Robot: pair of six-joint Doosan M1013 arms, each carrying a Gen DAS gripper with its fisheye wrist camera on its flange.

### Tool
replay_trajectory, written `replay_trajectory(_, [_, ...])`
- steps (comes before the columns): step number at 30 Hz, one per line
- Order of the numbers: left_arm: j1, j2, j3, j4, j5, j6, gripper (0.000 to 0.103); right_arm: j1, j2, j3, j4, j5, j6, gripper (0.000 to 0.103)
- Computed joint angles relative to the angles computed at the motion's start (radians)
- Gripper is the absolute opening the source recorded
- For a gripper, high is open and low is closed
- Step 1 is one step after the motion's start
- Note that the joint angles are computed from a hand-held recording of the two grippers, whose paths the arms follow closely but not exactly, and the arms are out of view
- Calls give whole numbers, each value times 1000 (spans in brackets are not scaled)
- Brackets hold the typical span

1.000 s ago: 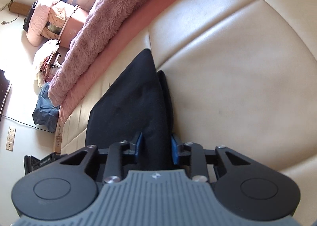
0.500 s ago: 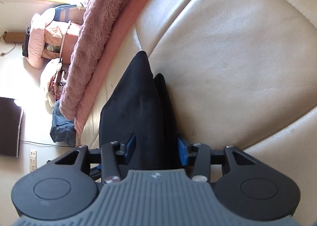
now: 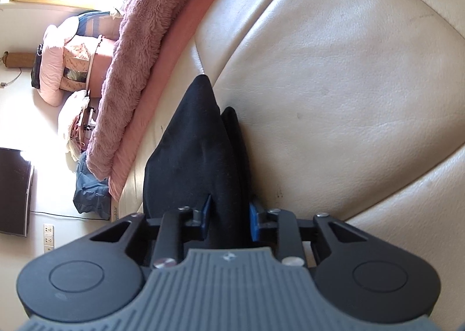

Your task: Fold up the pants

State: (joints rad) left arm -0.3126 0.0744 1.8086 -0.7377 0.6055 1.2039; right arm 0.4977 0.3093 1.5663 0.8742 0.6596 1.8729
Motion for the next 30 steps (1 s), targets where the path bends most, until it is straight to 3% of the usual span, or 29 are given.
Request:
replay_trajectory(4, [-23, -11, -20, 122, -4, -79, 18, 4, -7, -5, -21, -9, 14, 16])
replay_trajectory(18, [-24, -87, -33, 271, 6, -154, 18, 38, -14, -64, 13, -9, -78, 12])
replay_trajectory(25, [22, -133, -36, 366, 34, -185, 18, 75, 45, -171, 25, 30, -123, 12])
replay_trajectory(30, [84, -152, -42, 409, 61, -174, 18, 110, 125, -297, 8, 74, -121, 12])
